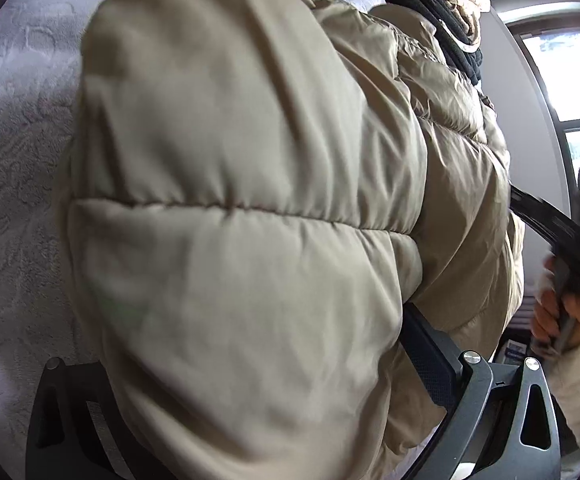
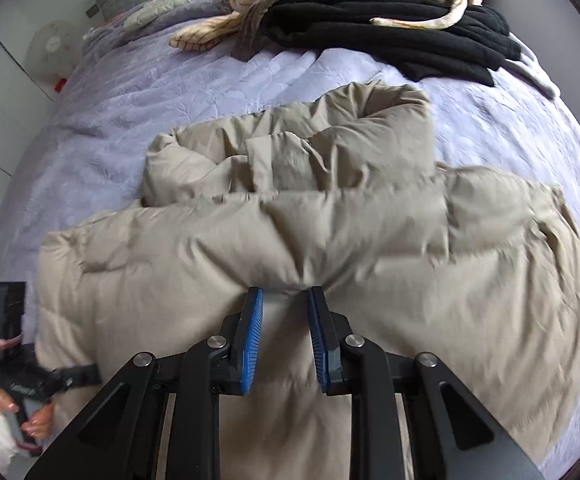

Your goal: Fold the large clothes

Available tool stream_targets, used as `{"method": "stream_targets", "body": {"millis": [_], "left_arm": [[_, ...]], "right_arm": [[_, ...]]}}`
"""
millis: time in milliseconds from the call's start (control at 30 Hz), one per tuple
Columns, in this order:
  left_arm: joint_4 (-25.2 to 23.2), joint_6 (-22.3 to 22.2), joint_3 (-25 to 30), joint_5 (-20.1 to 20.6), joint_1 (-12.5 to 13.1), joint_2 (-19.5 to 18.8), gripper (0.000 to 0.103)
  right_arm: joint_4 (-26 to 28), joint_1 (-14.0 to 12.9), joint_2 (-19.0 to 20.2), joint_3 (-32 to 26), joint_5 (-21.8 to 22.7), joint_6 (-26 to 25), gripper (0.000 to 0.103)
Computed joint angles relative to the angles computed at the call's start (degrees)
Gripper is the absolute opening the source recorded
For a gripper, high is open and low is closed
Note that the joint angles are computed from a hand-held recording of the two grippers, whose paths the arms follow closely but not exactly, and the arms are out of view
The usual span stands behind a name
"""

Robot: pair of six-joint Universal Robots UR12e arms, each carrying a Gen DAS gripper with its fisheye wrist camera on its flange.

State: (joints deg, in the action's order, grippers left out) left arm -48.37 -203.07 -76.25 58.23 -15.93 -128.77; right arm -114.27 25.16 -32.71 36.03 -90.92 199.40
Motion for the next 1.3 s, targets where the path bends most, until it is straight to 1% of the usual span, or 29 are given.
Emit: {"method": "stream_targets", "body": {"millis": [67, 133, 200, 267, 333, 400, 467, 567, 600, 633, 667, 700, 733, 767, 800, 833, 900, 967, 1033, 1100, 1133, 1233, 1267, 1300], "left_arm": [[0.9, -1.0, -0.1, 1.4, -0.2, 0.2, 0.102], [1.6, -0.6, -0.2, 4.1, -0.6, 0.7, 0.102], [1.9, 0.8, -0.4, 6.3, -1.0, 1.3, 0.102], [0.7, 2.1, 0.1, 6.9, -1.2, 1.3, 0.102], [0.4, 2.4, -0.2, 6.1, -1.2, 1.3, 0.098], [0.6, 1.9, 0.2, 5.5, -1.1, 0.8, 0.098], [1.1, 1.4, -0.2, 4.7, -0.9, 0.7, 0.098], [1.2, 1.5, -0.5, 4.5, -0.9, 0.8, 0.097], [1.3, 1.6, -0.4, 3.7, -1.0, 0.6, 0.086], [1.3, 1.8, -0.3, 2.1, -0.9, 0.5, 0.071], [1.1, 1.5, 0.8, 0.6, -1.0, -0.4, 0.062], [1.2, 1.3, 1.1, -1.9, -0.8, -0.9, 0.044], [1.1, 1.3, 1.2, -2.5, -0.6, -0.9, 0.037], [0.3, 1.5, 1.8, -2.2, -0.8, -0.9, 0.034], [-0.1, 1.3, 2.1, -2.3, -0.8, -0.8, 0.028], [-0.6, 0.2, 2.3, -2.3, -0.9, -0.4, 0.024], [-1.0, -2.2, 3.3, -3.1, -0.9, 0.2, 0.023], [0.4, -4.1, 4.0, -4.9, -1.2, 1.0, 0.023], [1.7, -5.2, 5.1, -6.3, -1.6, 1.5, 0.023], [1.2, -5.1, 8.1, -7.1, -2.7, 1.2, 0.023], [0.4, -4.5, 9.8, -7.0, -3.3, 0.9, 0.023], [-5.2, -2.0, 17.5, -4.7, -5.9, -1.5, 0.023], [-8.5, -0.9, 21.7, -3.6, -7.0, -3.2, 0.023], [-11.0, -0.1, 24.7, -2.7, -7.9, -4.5, 0.023]], "right_arm": [[2.2, -0.4, 2.1, -3.0, 0.9, 1.4, 0.022], [3.9, -1.0, 3.8, -5.4, 2.5, 4.1, 0.022], [4.2, -1.4, 3.9, -5.5, 4.2, 5.8, 0.022], [3.6, -1.6, 2.7, -4.0, 5.1, 6.1, 0.022], [1.7, -1.5, 0.3, -0.5, 5.3, 5.4, 0.023], [-1.9, -1.5, -3.5, 5.5, 5.9, 5.3, 0.024], [-5.6, -1.2, -7.8, 12.5, 5.6, 5.8, 0.024], [-10.2, -0.7, -12.7, 20.8, 5.5, 6.6, 0.024], [-11.3, -0.5, -13.8, 22.8, 5.3, 7.0, 0.024], [-12.6, -0.3, -14.8, 24.9, 5.2, 7.5, 0.024], [-13.5, -0.2, -15.2, 25.8, 5.2, 7.9, 0.024], [-14.2, 0.0, -15.5, 26.5, 5.1, 8.1, 0.024], [-14.6, 0.2, -15.5, 26.8, 4.9, 8.1, 0.024], [-15.3, 0.3, -15.2, 26.9, 4.8, 7.5, 0.024], [-15.6, 0.4, -14.9, 26.6, 4.3, 6.9, 0.022], [-15.7, 0.3, -14.4, 26.2, 4.5, 6.2, 0.021], [-15.5, -0.2, -13.5, 25.5, 6.5, 6.7, 0.018], [-15.5, -0.8, -13.1, 25.6, 8.8, 7.8, 0.017], [-15.6, -1.4, -13.0, 26.1, 10.8, 8.7, 0.016], [-16.3, -2.3, -13.1, 27.1, 14.2, 9.6, 0.015], [-16.7, -2.7, -13.2, 27.7, 15.7, 10.1, 0.014], [-18.2, -4.2, -13.2, 29.2, 21.3, 11.7, 0.013], [-18.5, -4.6, -13.1, 29.5, 22.9, 12.0, 0.012], [-19.1, -5.1, -13.1, 30.0, 24.9, 12.8, 0.011]]}}
